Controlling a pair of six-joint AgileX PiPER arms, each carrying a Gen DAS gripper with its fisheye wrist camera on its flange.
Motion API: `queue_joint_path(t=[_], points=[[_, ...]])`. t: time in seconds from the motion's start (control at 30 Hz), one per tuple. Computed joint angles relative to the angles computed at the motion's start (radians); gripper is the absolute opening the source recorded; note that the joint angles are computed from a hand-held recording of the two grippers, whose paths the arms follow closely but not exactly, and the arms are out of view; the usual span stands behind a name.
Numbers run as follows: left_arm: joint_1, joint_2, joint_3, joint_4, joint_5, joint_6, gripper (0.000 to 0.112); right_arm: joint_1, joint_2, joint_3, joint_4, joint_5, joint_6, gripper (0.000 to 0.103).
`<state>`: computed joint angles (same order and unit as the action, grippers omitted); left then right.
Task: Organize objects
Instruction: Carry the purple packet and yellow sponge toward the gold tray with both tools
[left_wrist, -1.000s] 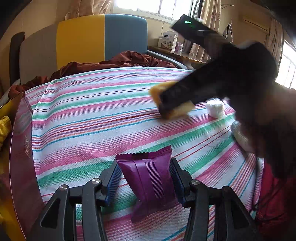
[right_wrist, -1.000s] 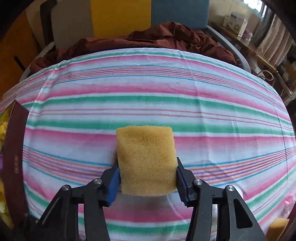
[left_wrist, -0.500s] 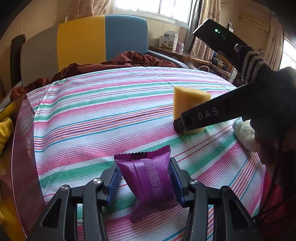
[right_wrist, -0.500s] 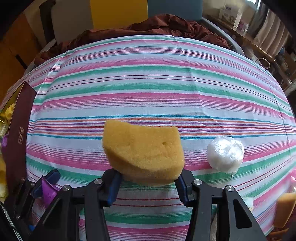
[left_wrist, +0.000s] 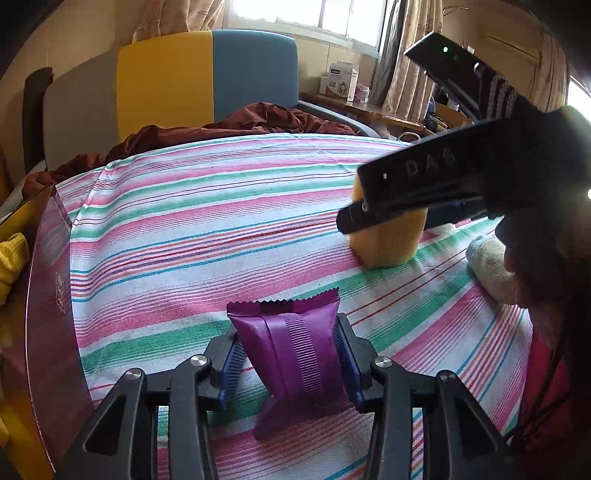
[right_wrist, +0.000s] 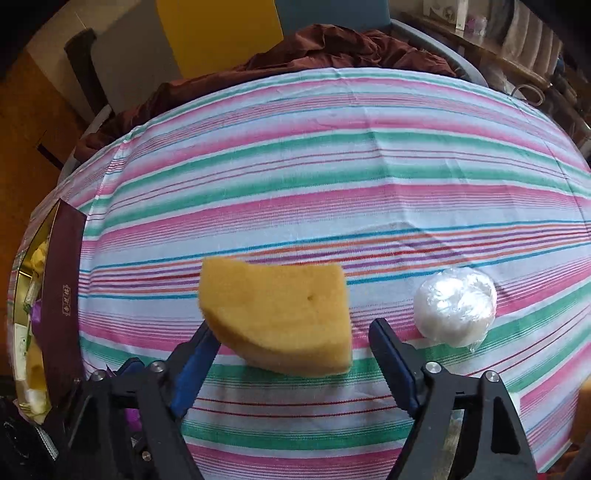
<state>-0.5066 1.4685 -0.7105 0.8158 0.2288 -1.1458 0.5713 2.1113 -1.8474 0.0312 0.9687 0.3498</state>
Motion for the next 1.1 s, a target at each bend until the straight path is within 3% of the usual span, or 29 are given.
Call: queue_joint_path(t=[0.17,0.27,0.37,0.4,0.43,0.57,0.77,1.1], points=[[0.000,0.000,0.001,0.002,-0.001,-0.003,0.045,0.024,-0.027,0.018,-0.057,-0.058,0.072,0.083],[-0.001,-0.001,0.001,0.002,0.000,-0.003,0.045,0.036,-0.024,0.006,-0.055,-0.055,0.073,0.075],[-0.001,-0.002,0.002,0.001,-0.001,-0.002,0.045,0.043,-0.031,0.013,-0.061,-0.047,0.067,0.074],[-0.001,-0.003,0.003,0.001,-0.001,-0.001,0.045,0.047,-0.026,0.007,-0.069,-0.040,0.070,0.059],[-0.001,-0.004,0.003,0.001,-0.001,-0.002,0.045,0.047,-0.021,0.004,-0.065,-0.026,0.062,0.053],[-0.003,-0.012,0.011,0.006,0.001,-0.008,0.045,0.072,0.000,-0.021,-0.118,-0.011,0.057,0.052],[-0.012,-0.019,0.012,0.028,0.027,-0.039,0.035,0.060,-0.007,-0.008,-0.110,-0.023,0.049,0.052],[-0.009,-0.097,0.027,-0.256,0.050,0.236,0.032,0.072,0.003,-0.019,-0.135,-0.030,0.049,0.052]])
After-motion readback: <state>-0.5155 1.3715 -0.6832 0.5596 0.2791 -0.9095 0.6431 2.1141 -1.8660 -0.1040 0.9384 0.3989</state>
